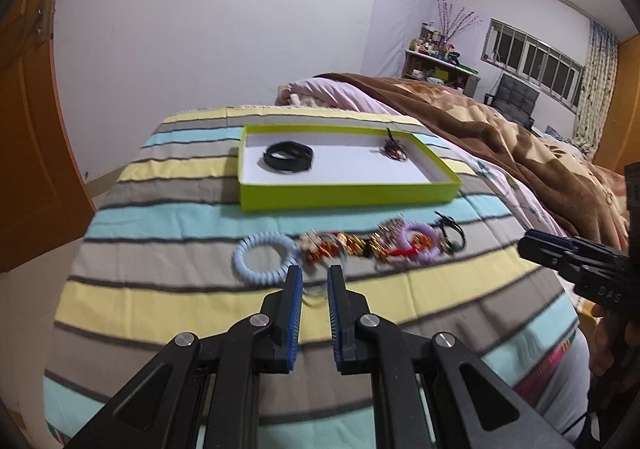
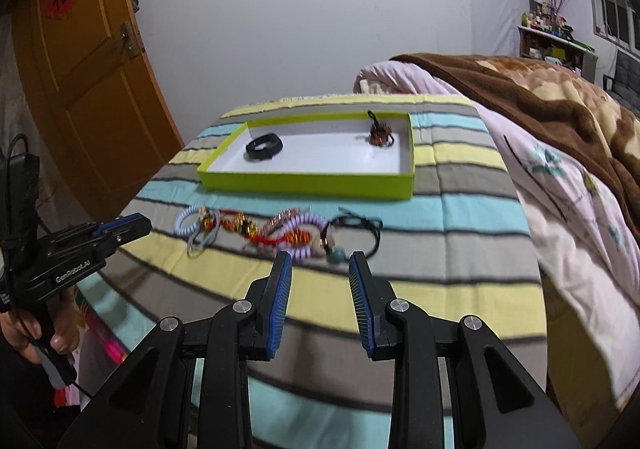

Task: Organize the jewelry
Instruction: 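Grasp the light blue coil hair tie with the left tool while the right grasps the black beaded hair tie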

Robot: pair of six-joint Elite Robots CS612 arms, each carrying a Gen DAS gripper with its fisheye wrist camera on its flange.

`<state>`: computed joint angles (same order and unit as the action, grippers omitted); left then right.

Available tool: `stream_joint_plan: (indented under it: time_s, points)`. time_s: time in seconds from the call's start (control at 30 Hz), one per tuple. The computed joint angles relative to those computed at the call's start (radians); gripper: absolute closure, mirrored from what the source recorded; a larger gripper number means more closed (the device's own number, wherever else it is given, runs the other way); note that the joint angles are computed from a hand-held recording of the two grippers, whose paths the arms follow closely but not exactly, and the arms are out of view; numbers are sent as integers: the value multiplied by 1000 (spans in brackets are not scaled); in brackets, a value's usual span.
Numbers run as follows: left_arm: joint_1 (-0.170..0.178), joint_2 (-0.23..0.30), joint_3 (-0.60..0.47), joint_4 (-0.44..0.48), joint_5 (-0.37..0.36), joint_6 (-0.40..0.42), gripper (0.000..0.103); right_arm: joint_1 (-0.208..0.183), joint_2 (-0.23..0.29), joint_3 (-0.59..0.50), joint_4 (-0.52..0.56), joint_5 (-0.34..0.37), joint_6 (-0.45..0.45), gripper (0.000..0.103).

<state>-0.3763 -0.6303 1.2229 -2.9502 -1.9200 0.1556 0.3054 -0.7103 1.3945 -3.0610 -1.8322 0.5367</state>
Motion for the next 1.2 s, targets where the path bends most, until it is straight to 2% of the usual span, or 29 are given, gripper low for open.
stream_joint_plan:
  time_s: [0.2, 0.4, 0.63, 0.73, 1.0, 1.2]
  points:
    - [0, -11, 31, -12, -20, 5, 91, 0, -5, 20, -7, 11, 22, 72]
    - [1, -1, 18, -1, 3, -10, 91, -1, 5, 9, -4, 31, 18, 72]
    - [5, 23, -21, 23, 24, -24, 90, -1, 25, -27, 7, 67, -2, 72]
    - [7, 34, -42, 35, 37, -32, 84, -3, 35, -46, 22, 75, -10, 72]
    - [10, 73, -116, 70, 85, -67, 84, -12, 62, -95, 59, 114, -8, 72]
    - [9, 97, -164, 105, 106, -67, 84, -21, 74, -116, 85, 96, 15, 72]
